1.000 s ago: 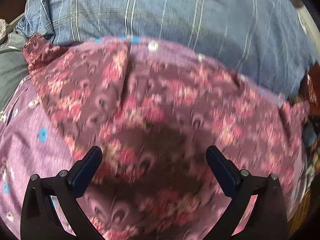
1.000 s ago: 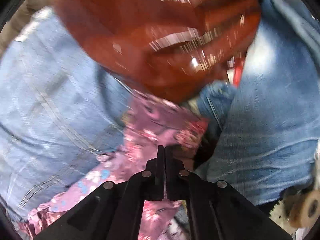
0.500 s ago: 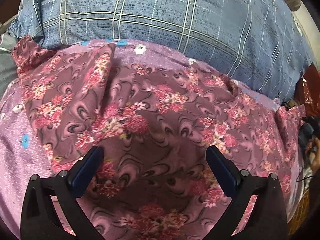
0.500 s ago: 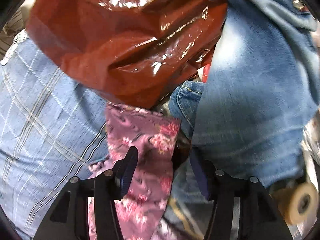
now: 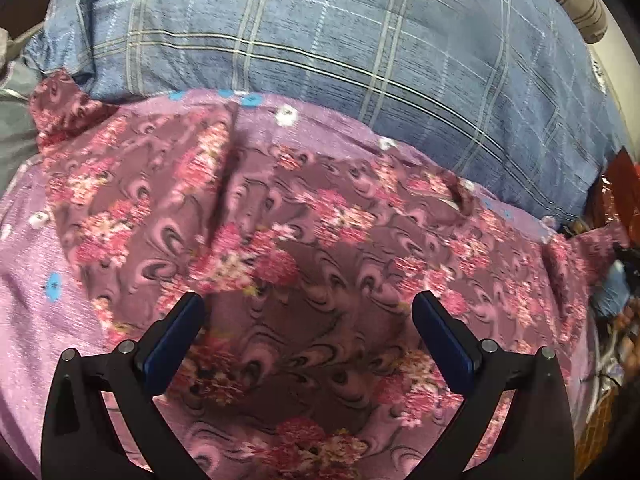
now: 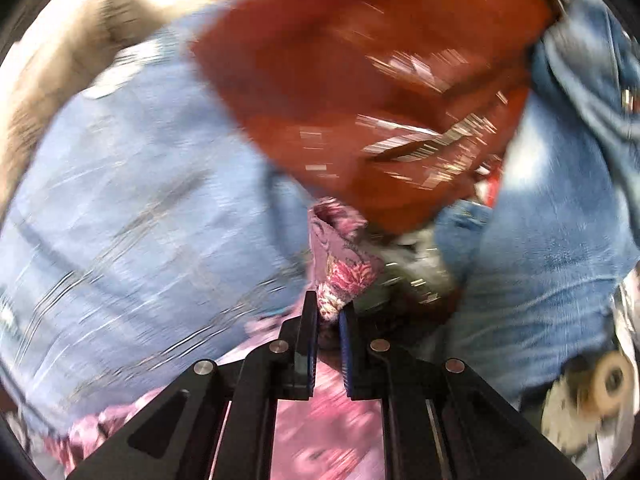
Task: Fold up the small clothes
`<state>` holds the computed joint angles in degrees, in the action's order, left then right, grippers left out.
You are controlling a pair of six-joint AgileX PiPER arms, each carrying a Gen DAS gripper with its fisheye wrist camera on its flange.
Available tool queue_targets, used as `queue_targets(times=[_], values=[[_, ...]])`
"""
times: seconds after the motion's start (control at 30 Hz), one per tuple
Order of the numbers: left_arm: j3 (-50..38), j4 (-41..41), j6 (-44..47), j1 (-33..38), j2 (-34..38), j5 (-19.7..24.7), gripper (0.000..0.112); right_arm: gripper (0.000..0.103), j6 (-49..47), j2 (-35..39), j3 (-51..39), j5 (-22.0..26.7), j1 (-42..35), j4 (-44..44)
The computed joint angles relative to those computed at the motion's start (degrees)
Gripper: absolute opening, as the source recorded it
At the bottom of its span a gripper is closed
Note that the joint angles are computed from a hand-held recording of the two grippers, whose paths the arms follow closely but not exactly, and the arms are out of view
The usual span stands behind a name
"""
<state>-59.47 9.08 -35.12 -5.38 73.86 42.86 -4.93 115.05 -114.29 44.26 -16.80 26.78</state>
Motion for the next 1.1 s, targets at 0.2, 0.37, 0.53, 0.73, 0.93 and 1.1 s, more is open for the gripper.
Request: queue_targets(times=[0.2, 0.37, 0.53, 0.73, 0.93, 1.1], values=[[-0.6, 3.17, 1.16, 1.2, 1.33, 2.72, 0.103, 0.009, -6.97, -12.45, 15.47, -3.32, 11.65, 4.85], [-0.59, -6.4, 12.74, 7.81, -0.09, 3.21, 0.103, 0.009, -6.36, -15.23, 20.57, -4.41, 26.47, 6.26], [0.49, -19.14, 26.25, 18.39, -3.87, 3.95, 0.103, 0.009, -3.22, -12.64, 17.98, -2.78, 41.88, 5.21], [1.68, -33.55, 40.38, 29.35, -3.82, 7.67, 0.103, 0.015, 1.4, -1.53, 8.32, 5.78, 54.73, 2.15], [1.74, -48.56, 50.89, 31.9, 1.54, 16.11, 0.103, 0.023, 0.8, -6.43, 15.48, 6.24, 55.89, -2.17], [1.86, -51.98, 50.62, 29.83, 0.32, 15.85, 0.103, 0.049, 2.46, -16.98, 24.81, 1.74, 48.08, -5.74]])
